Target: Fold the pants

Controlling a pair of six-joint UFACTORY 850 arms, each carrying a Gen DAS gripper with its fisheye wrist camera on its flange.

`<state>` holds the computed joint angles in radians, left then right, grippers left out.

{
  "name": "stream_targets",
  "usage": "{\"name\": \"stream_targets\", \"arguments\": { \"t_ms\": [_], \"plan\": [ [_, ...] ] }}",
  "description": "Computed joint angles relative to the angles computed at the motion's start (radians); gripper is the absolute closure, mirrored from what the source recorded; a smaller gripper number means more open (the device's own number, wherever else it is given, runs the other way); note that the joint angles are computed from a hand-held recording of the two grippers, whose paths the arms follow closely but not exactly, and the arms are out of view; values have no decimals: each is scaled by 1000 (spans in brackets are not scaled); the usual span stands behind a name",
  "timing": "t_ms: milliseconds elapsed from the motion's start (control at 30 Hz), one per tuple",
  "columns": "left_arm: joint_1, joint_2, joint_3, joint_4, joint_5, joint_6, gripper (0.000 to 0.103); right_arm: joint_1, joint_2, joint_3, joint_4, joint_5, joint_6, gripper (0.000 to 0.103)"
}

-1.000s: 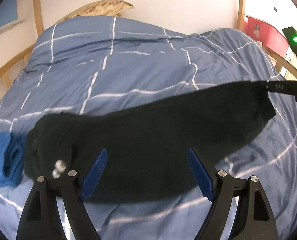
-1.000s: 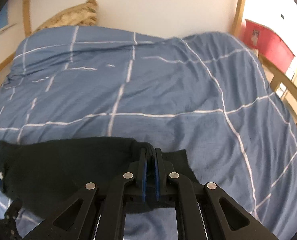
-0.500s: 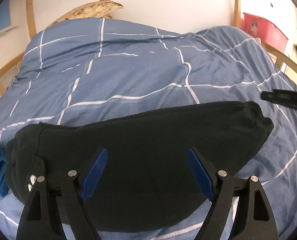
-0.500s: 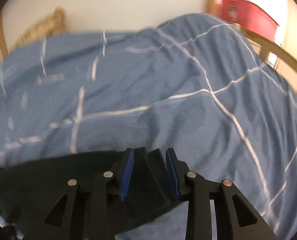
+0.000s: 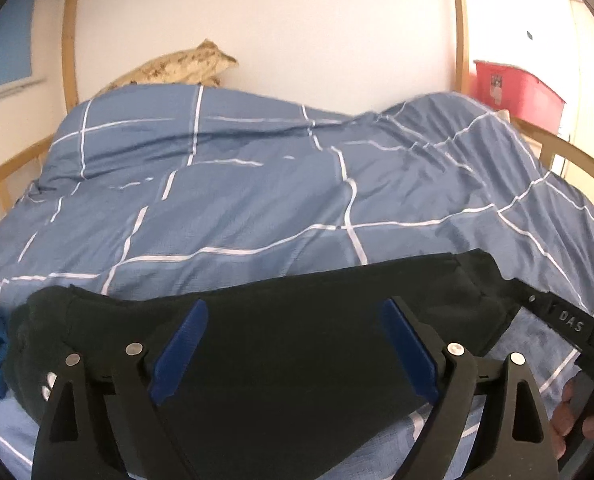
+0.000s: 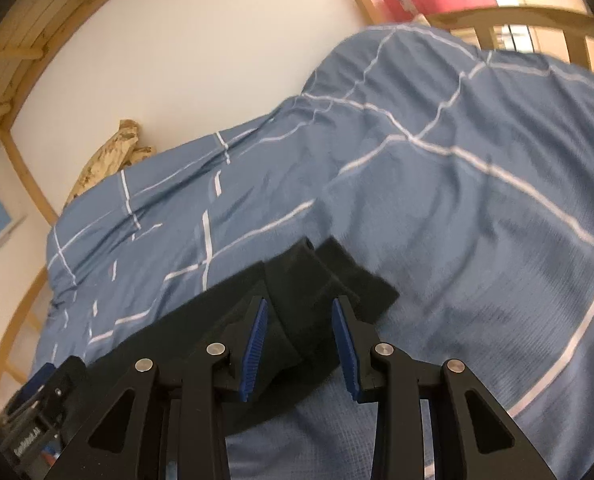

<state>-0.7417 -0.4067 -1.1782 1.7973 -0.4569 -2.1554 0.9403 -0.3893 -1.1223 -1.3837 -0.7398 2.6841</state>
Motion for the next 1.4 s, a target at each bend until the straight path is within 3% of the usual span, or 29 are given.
{"name": "stream_targets", "arguments": {
  "t_ms": [67, 167, 433, 467, 500, 533, 600, 800, 933, 1200, 1267, 1367, 1400],
  "plan": [
    [-6, -10, 10, 78, -13, -72, 12, -3, -11, -2, 36, -13, -16, 69],
    [-6, -27, -3, 56, 4, -16, 12, -21, -13, 13, -10, 45, 34, 69],
    [-11, -33, 5, 102, -2, -76, 12, -49, -6, 52, -100, 87, 189, 65],
    [-12, -34, 5, 104, -3, -74, 12, -53, -9, 54, -129, 91, 206, 65],
    [-12, -38, 2, 92, -3, -58, 12, -55, -13, 53, -129, 94, 196, 72],
    [-13, -40, 1, 87, -4, -53, 12, -54, -15, 50, -117, 86, 179, 90],
    [-13, -44, -1, 79, -4, -50, 12, -45, -12, 47, -121, 54, 153, 95],
    [-4, -46, -1, 69, 15, -53, 12, -6, -38, -32, 79, -170, -109, 97],
    [1, -57, -14, 42, 37, -20, 12, -32, -28, -2, 80, -105, -77, 97],
    [9, -72, -27, -15, 51, 32, 12, -50, -44, -4, 184, -80, -120, 97],
    [14, -74, -31, -27, 67, 44, 12, -52, -50, -11, 220, -90, -144, 96],
    [18, -72, -31, -34, 78, 54, 12, -46, -55, -19, 245, -116, -163, 75],
    [19, -67, -27, -29, 79, 51, 12, -38, -59, -30, 257, -147, -170, 64]
  ]
}}
